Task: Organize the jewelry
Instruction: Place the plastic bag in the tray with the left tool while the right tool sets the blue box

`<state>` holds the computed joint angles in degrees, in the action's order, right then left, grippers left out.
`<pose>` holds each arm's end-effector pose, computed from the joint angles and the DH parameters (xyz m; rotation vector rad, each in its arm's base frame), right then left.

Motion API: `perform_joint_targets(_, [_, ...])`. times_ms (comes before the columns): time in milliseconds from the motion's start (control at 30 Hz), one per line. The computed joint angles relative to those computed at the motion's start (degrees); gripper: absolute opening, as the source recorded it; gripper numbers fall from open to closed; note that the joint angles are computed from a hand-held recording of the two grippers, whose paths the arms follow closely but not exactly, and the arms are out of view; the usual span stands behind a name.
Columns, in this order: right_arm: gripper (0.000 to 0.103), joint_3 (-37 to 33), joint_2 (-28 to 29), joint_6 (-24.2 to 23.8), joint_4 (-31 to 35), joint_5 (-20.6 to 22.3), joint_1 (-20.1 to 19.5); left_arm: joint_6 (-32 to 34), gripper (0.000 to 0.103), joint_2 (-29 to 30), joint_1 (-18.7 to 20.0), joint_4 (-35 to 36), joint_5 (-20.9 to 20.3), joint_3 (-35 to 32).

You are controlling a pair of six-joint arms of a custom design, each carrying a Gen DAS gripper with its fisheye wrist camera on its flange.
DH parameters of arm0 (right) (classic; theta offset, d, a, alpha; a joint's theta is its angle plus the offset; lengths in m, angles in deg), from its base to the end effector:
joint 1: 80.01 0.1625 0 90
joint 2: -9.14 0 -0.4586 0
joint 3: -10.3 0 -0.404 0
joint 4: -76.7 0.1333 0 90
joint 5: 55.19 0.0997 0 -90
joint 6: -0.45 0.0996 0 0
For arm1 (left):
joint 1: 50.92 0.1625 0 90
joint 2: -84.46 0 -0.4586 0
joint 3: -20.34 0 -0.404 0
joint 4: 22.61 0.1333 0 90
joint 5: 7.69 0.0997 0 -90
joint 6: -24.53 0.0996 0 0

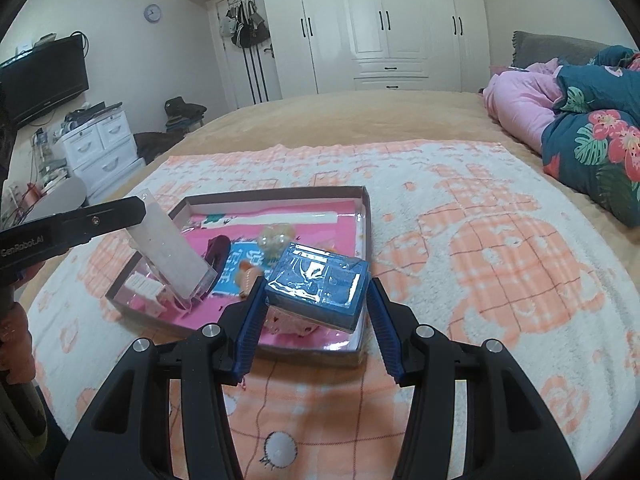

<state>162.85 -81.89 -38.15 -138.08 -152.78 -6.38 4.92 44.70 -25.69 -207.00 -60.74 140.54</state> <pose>0.0258 -0.3384 0.3105 0.3458 -2.2402 1.1682 -0.4022 -0.4030 0.0042 0.9335 2.5318 -0.8494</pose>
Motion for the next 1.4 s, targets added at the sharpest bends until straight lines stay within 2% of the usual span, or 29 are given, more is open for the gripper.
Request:
perform_joint_targets(300, [0.048, -3.17, 2.54, -0.21, 0.31, -2.2, 1.31, 0.67, 0.005, 0.42, 3.59, -0.65, -0.54, -1.73])
perform_joint_targets(633, [0.048, -7.36, 8.35, -0.01, 0.88, -5.69, 3.62, 0.68, 0.005, 1.04, 7.51, -1.74, -1.73, -2.56])
perform_joint_targets(1000, [0.048, -11.19, 13.85, -0.28, 1.59, -7.69, 5.96, 0.57, 0.006, 0.3, 10.26, -2.87, -2.17, -1.62])
perform_joint_targets(1400, [0.048, -12.93, 17.33, -0.46, 1.99, -8.77, 6.52, -0.02, 0.008, 0.29, 12.72, -1.73, -2.43, -0.92])
